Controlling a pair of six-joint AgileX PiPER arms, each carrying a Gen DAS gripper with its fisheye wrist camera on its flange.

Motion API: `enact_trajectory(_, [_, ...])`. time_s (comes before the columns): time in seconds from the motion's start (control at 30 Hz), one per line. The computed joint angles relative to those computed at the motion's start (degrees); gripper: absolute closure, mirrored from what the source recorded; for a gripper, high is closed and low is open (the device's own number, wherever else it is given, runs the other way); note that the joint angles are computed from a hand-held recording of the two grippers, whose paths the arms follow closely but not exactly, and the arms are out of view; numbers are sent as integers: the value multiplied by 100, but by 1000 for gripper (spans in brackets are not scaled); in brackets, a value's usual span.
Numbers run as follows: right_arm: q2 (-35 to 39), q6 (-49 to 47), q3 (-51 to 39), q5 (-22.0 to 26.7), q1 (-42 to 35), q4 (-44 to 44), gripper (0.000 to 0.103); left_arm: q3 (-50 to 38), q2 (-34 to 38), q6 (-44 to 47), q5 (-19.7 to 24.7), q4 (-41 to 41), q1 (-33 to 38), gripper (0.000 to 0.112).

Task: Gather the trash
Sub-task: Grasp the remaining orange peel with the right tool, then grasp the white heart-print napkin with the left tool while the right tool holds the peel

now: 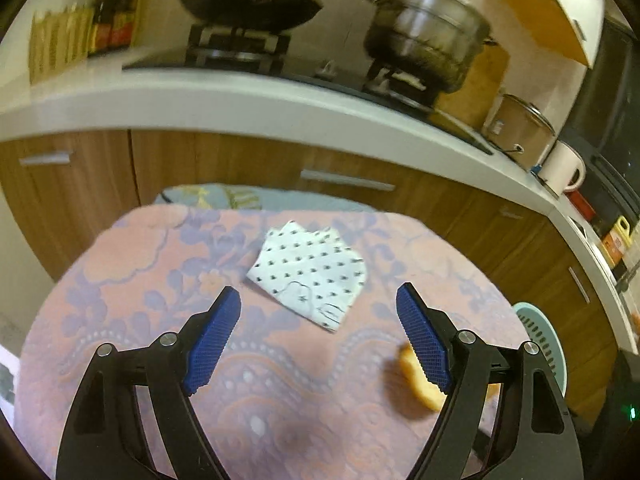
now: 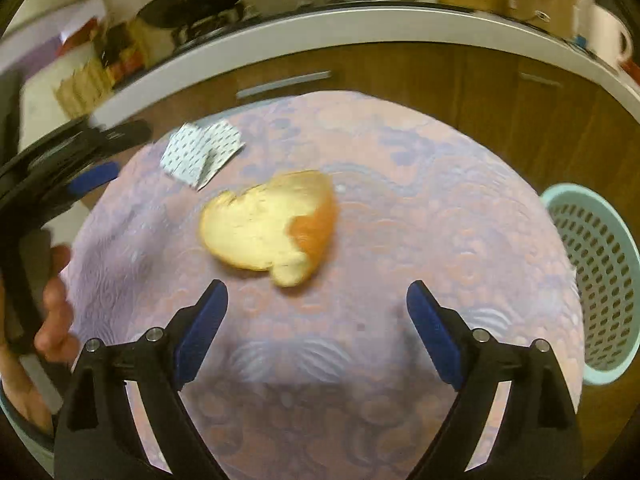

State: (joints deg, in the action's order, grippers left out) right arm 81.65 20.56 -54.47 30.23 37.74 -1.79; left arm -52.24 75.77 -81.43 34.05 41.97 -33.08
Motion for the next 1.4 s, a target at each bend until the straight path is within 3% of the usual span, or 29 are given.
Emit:
enact_trajectory(0.13, [394, 936, -388, 209, 506, -876, 10, 299, 138, -263, -718, 14, 470, 35])
enact_trajectory(0.27, [974, 1783, -704, 199, 791, -1603, 9, 705, 232, -1228, -1307, 742, 649, 37])
enact_trajectory(0.33, [1227, 2331, -986, 547, 1038, -2270, 9, 974, 63, -1590, -1799, 1013, 844, 40])
enact_trajectory(0.43, [1356, 2714, -1173, 646, 1080, -2566, 10, 1148, -32, -2521, -1851, 1805, 864, 39])
enact_trajectory(0.5, [1399, 2793, -1230, 659, 998, -2537, 22, 1196, -29, -2741, -1948, 2003, 887, 39])
enact_trajectory(0.6, [1313, 2878, -1122, 548, 929, -2582, 33, 1138, -52, -3224, -1440, 2537, 553, 39])
enact_trajectory(0.77, [1029, 3654, -812, 615, 1314, -3720, 62, 747, 183, -2714, -469, 2472, -119, 38])
enact_trajectory(0.83, [957, 3867, -727, 709, 1462, -4039, 66, 621, 281, -2522, -241, 2482, -299, 38])
enact_trajectory(1.0, [738, 3750, -505, 502, 1330, -3877, 68, 371, 459, -2021, 241, 2210, -556, 38])
enact_trajectory(1.33, [244, 3545, 35, 109, 675, -3669, 69, 201, 587, -1670, 377, 1902, -561, 36])
enact_trajectory(1.4, [241, 3273, 80, -30, 477, -3308, 68, 143, 636, -1561, 449, 1823, -580, 37])
